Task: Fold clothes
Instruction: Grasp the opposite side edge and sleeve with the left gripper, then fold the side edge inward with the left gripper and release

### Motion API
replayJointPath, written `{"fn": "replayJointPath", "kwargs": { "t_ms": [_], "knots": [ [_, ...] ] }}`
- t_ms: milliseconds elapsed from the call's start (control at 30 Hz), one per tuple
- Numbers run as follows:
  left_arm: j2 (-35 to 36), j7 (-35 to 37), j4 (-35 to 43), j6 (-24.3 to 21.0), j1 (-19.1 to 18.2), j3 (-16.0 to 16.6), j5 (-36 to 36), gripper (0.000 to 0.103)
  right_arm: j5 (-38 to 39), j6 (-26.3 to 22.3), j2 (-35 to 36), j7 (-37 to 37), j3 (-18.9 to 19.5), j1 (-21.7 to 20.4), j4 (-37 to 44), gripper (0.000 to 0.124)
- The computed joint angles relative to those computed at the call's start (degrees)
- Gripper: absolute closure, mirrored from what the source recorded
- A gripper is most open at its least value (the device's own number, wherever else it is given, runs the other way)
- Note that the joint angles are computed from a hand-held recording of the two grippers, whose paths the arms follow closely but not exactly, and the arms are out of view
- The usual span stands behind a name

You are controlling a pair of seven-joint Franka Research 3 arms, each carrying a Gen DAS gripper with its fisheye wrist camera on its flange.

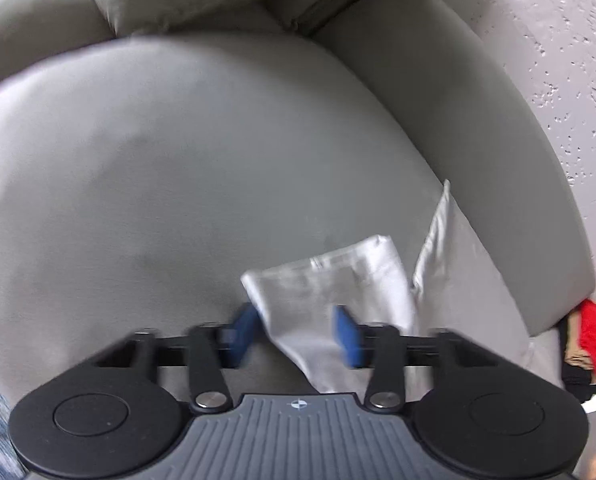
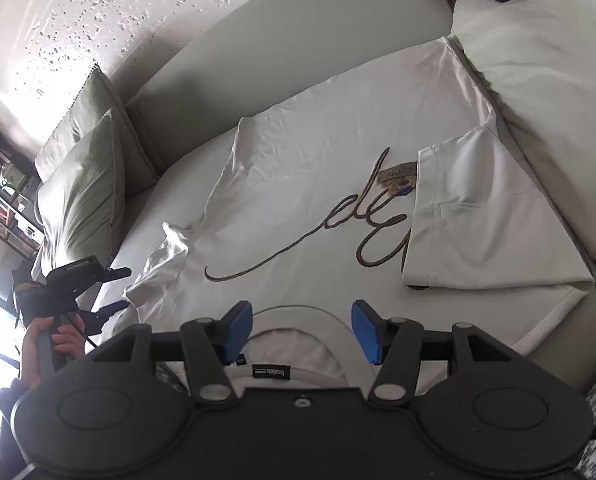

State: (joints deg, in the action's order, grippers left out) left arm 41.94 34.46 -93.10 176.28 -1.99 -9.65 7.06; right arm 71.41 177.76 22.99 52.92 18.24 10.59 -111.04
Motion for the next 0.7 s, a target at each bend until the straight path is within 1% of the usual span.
{"fn": "replayJointPath", "kwargs": {
  "t_ms": [33,167,200,233,267,333,400,467,567,600,633,700],
  "knots": [
    [0.5,-0.8,0.6,0.0,0.5,-0.5,0.8,0.072,-0.2,-0.2,0.1,0.3,-0.2,0.1,0.0,0.070],
    [1.8,-0.8,2.0,0.2,0.4,-0.4,-0.8,0.072,0.3,-0.8,-0.1,-0.5,0.0,-0.3,-0.1,0.069],
    [1.9,-1.2,2.3,-0.1,-0.1,0.3,-0.7,0.085,0.6,-1.0,-0.2,-0.7,-0.1,-0.4,-0.1,0.069],
    [1.5,-2.1,2.8,-1.2,-2.4,3.1,0.2,0.099,1.1,-1.1,-0.2,-1.1,0.0,-0.5,-0.1,0.069],
    [1.3,-3.1,3.2,-2.4,-4.6,5.7,1.4,0.103,1.7,-1.3,-0.3,-1.5,-0.1,-0.6,-0.1,0.069],
    [0.8,-5.7,3.9,-4.1,-9.2,11.2,4.7,0.103,2.9,-1.8,-0.4,-2.3,-0.2,-0.7,-0.1,0.069],
    [0.4,-8.7,4.6,-5.4,-14.8,17.5,10.0,0.103,4.8,-1.9,-0.5,-3.7,-0.3,-0.7,-0.1,0.069],
    [0.3,-11.6,5.7,-6.7,-21.3,24.3,16.8,0.103,6.7,-2.2,-0.8,-5.4,-0.6,-0.6,-0.2,0.069],
    [0.2,-13.6,6.9,-7.6,-31.5,34.2,30.3,0.103,10.5,-2.7,-1.5,-8.8,-1.3,-0.2,-0.5,0.069],
    [0.4,-13.7,7.5,-7.6,-34.4,36.7,34.8,0.103,11.8,-2.9,-1.7,-9.9,-1.8,0.1,-0.6,0.069],
    [0.7,-13.3,7.8,-6.9,-36.9,38.6,39.4,0.103,13.1,-3.1,-2.0,-10.9,-2.3,0.4,-0.7,0.069],
    [1.5,-11.6,9.2,-5.8,-41.0,41.2,47.9,0.103,16.0,-3.6,-2.4,-12.9,-3.3,0.9,-0.9,0.069]
  ]
}}
